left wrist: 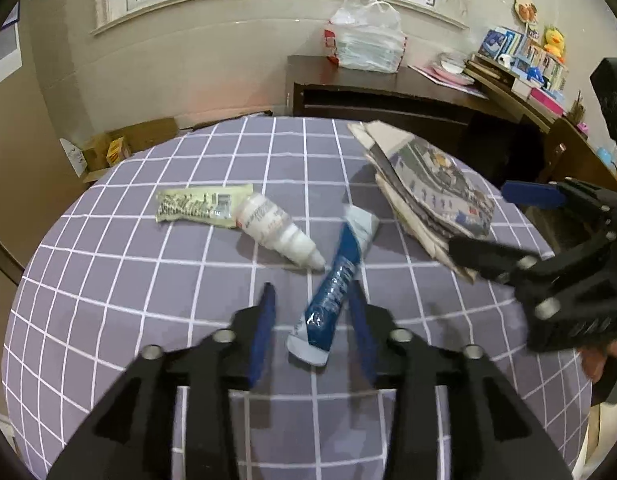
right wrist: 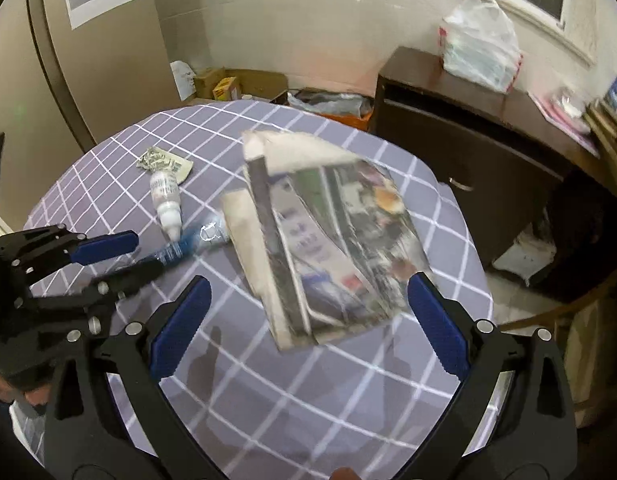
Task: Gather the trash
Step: 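Grasp the blue toothpaste tube with the left tool while the right grasps the newspaper, then carry the toothpaste tube and folded newspaper over to the bin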
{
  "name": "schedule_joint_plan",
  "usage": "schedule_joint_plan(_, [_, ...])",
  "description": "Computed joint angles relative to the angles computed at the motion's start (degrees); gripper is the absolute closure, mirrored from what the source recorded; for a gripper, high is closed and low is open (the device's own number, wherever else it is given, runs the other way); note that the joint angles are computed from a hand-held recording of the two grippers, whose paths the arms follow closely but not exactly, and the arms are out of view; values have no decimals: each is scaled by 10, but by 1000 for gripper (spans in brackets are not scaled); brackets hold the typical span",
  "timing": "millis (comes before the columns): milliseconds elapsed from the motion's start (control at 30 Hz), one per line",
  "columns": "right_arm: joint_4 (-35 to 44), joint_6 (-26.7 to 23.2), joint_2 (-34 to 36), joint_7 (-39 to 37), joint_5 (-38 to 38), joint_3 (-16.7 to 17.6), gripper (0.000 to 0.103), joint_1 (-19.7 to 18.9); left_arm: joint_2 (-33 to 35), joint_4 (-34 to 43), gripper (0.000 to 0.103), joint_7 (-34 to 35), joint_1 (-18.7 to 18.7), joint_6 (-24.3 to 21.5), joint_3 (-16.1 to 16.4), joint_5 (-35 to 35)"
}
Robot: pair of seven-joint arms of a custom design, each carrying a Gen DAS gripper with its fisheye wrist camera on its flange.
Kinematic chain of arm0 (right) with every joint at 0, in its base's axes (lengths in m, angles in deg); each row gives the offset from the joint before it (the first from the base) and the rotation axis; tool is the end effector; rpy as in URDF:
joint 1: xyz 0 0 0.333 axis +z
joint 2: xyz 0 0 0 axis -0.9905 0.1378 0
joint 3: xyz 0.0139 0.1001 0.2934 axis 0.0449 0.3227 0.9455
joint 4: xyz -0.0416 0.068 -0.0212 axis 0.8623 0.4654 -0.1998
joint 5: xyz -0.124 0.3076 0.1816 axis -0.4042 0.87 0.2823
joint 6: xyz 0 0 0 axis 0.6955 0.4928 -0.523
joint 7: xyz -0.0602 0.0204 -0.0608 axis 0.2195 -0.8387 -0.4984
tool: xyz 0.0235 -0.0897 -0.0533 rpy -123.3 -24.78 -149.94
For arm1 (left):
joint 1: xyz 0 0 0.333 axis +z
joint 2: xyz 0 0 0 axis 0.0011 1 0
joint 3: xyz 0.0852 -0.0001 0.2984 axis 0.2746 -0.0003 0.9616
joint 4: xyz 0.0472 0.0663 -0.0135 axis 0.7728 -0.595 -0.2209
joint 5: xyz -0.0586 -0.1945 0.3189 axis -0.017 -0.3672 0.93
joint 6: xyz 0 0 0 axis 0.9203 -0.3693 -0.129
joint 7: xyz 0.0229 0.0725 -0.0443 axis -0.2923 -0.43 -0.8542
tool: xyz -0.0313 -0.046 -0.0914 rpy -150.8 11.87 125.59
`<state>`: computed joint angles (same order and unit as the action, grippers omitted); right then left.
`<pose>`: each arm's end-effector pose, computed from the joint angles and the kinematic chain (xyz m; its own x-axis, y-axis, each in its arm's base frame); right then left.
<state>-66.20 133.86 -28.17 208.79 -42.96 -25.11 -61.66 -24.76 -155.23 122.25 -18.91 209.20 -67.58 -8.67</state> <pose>0.4401 0.3043 0.5303 0.2174 -0.9761 -0.0082 -0.7622 -0.1645 -0.6261 0.4407 -0.2993 0.5135 -0.3584 -0.9312 0.0669 -0.7386 0.2390 -0.6303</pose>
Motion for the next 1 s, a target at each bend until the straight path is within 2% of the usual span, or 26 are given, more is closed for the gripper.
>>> schedule_joint_plan(33, [10,-3,9,15,-22,7,6,-3,2,2,68,6,-2,1,2,-6])
schedule_joint_plan(67, [23,-12,20,43,-61,16,6,-8,9,10,68,-23,10,-13,-6,27])
schedule_joint_plan(100, [35,-24,31,72,-101,20,7,-9,13,13,68,-24,11,-13,-5,27])
schedule_joint_plan(133, [46,-36,41,94,-133,20,6,-6,12,6,68,0,4,0,6,-10])
schedule_joint_plan(167, [59,-48,56,100,-148,16,7,0,8,-2,68,16,-1,9,12,-34])
schedule_joint_plan(267, [80,-79,81,111,-190,4,7,24,-3,-16,67,8,6,12,7,-16])
schedule_joint_plan(333, [86,-91,90,129,-228,-5,7,41,-6,-21,66,19,2,18,11,-28])
schedule_joint_plan(400, [93,-107,94,149,-265,-12,10,55,-2,-15,65,16,4,15,10,-24])
schedule_joint_plan(433, [98,-118,97,158,-282,-15,19,60,5,-7,65,20,4,12,9,-23])
schedule_joint_plan(467, [102,-123,101,155,-282,-19,29,64,9,-2,64,27,2,12,9,-25])
schedule_joint_plan(500, [101,-114,101,146,-268,-24,31,64,13,3,62,37,0,11,9,-27])
schedule_joint_plan(567, [97,-103,98,132,-253,-31,55,64,24,16,61,52,-3,5,5,-24])
schedule_joint_plan(600, [96,-102,97,127,-250,-32,60,65,33,26,61,59,-4,-3,1,-20])
schedule_joint_plan(633, [96,-106,95,123,-249,-33,72,65,38,31,64,49,-1,-5,-4,4])
schedule_joint_plan(667, [89,-103,88,119,-246,-35,75,64,40,35,71,45,0,-9,-8,17])
schedule_joint_plan(700, [85,-93,84,117,-241,-36,78,61,42,40,89,56,-2,-13,-8,14])
schedule_joint_plan(767, [60,-61,59,113,-220,-41,84,51,41,42,93,98,-11,-16,-3,-40])
schedule_joint_plan(1000, [-27,46,-37,50,-95,-46,90,10,11,10,96,86,-18,0,-5,-66])
